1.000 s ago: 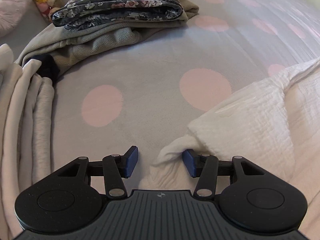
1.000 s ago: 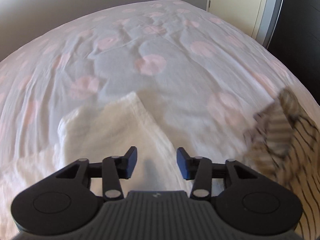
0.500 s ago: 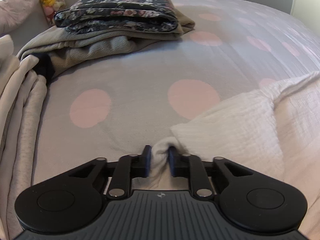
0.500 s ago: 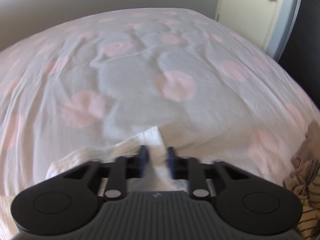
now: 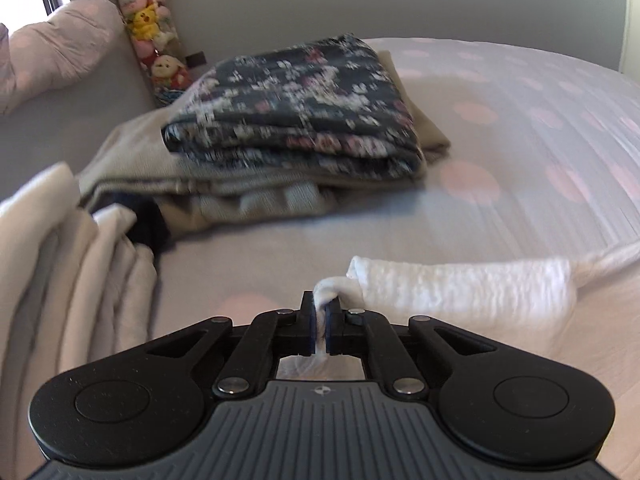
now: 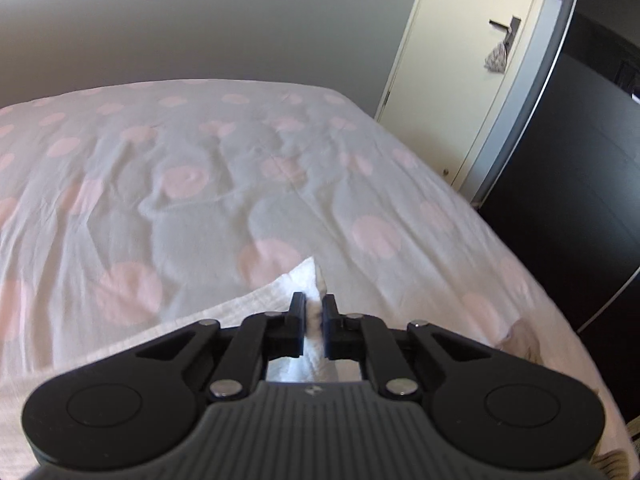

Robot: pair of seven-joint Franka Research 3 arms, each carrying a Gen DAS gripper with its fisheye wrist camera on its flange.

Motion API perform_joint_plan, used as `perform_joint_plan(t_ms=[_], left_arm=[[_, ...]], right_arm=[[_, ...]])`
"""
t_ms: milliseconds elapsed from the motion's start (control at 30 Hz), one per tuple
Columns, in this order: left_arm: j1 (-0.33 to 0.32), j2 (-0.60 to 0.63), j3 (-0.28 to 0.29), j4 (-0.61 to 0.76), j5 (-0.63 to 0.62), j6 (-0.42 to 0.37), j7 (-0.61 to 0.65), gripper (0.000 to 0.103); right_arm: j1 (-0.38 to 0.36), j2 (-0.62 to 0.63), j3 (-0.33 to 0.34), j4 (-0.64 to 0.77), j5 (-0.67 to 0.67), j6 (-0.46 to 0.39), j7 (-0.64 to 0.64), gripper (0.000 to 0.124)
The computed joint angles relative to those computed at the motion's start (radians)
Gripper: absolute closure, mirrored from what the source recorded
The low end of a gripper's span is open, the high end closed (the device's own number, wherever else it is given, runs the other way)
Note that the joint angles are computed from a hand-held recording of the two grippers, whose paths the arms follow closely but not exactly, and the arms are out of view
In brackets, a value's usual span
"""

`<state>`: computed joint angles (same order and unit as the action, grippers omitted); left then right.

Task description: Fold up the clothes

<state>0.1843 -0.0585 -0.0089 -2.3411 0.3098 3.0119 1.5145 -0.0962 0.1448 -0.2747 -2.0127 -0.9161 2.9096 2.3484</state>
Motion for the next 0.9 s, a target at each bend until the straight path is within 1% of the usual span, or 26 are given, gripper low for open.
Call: perform_joint_plan(t_ms=[33, 100, 200, 233, 267, 367, 467, 533, 567, 600, 633, 667, 700, 733, 800, 867, 900], left_arm=[[0.017, 0.023, -0.012, 0.035, 0.081, -0.008, -0.075, 0.101], [0.024, 0.076, -0.015, 0.112, 0.257, -0.025, -0.239, 0.100], [-0.012, 0.152, 0.017, 0.217, 0.462, -0.047, -0.429, 0.100], [-0.027, 0.177, 0.028, 0.250, 0.512, -0.062, -0.477, 0.100], [-0.037, 0.203, 0.032, 0.280, 0.525, -0.081, -0.494, 0.101], [-0.060, 0.259, 0.041, 0.332, 0.543, -0.121, -0.486, 0.101], [-0.073, 0.287, 0.055, 0.336, 0.562, -0.113, -0.497, 0.100], [-0.068, 0.294, 0.050, 0.327, 0.528, -0.104, -0.480, 0.092], [-0.073, 0.291, 0.057, 0.321, 0.531, -0.107, -0.490, 0.089], [-0.077, 0.288, 0.063, 0.315, 0.535, -0.110, -0.501, 0.081], [-0.079, 0.281, 0.067, 0.305, 0.539, -0.113, -0.510, 0.074], [-0.081, 0.265, 0.073, 0.289, 0.553, -0.114, -0.525, 0.060], [-0.083, 0.246, 0.082, 0.270, 0.581, -0.110, -0.551, 0.050], [-0.075, 0.222, 0.081, 0.246, 0.587, -0.104, -0.554, 0.049], [-0.035, 0.158, 0.054, 0.177, 0.503, -0.088, -0.457, 0.049], [-0.001, 0.085, 0.023, 0.102, 0.338, -0.096, -0.274, 0.049], [0.008, 0.044, 0.016, 0.062, 0.237, -0.101, -0.162, 0.049]], right_arm=[[0.001, 0.008, 0.003, 0.010, 0.006, -0.009, -0.008, 0.115], [0.007, 0.029, 0.000, 0.028, 0.001, -0.006, -0.007, 0.115], [0.030, 0.080, -0.012, 0.065, -0.006, -0.010, -0.001, 0.115], [0.039, 0.097, -0.017, 0.077, -0.003, -0.010, -0.003, 0.115], [0.048, 0.115, -0.024, 0.089, 0.001, -0.011, -0.005, 0.115], [0.071, 0.168, -0.039, 0.121, 0.038, -0.012, -0.036, 0.115], [0.070, 0.203, -0.034, 0.137, 0.137, -0.024, -0.117, 0.112], [0.077, 0.210, -0.039, 0.137, 0.187, -0.029, -0.152, 0.103], [0.088, 0.209, -0.052, 0.134, 0.196, -0.029, -0.156, 0.092], [0.101, 0.203, -0.067, 0.125, 0.201, -0.027, -0.159, 0.085], [0.109, 0.194, -0.077, 0.115, 0.206, -0.025, -0.164, 0.084], [0.113, 0.179, -0.082, 0.100, 0.214, -0.025, -0.174, 0.083], [0.113, 0.160, -0.083, 0.082, 0.223, -0.027, -0.187, 0.083], [0.111, 0.141, -0.082, 0.065, 0.230, -0.029, -0.200, 0.083], [0.101, 0.091, -0.076, 0.018, 0.237, -0.027, -0.224, 0.083], [0.079, 0.028, -0.054, -0.042, 0.253, -0.031, -0.256, 0.083], [0.067, -0.006, -0.040, -0.074, 0.260, -0.039, -0.269, 0.083]])
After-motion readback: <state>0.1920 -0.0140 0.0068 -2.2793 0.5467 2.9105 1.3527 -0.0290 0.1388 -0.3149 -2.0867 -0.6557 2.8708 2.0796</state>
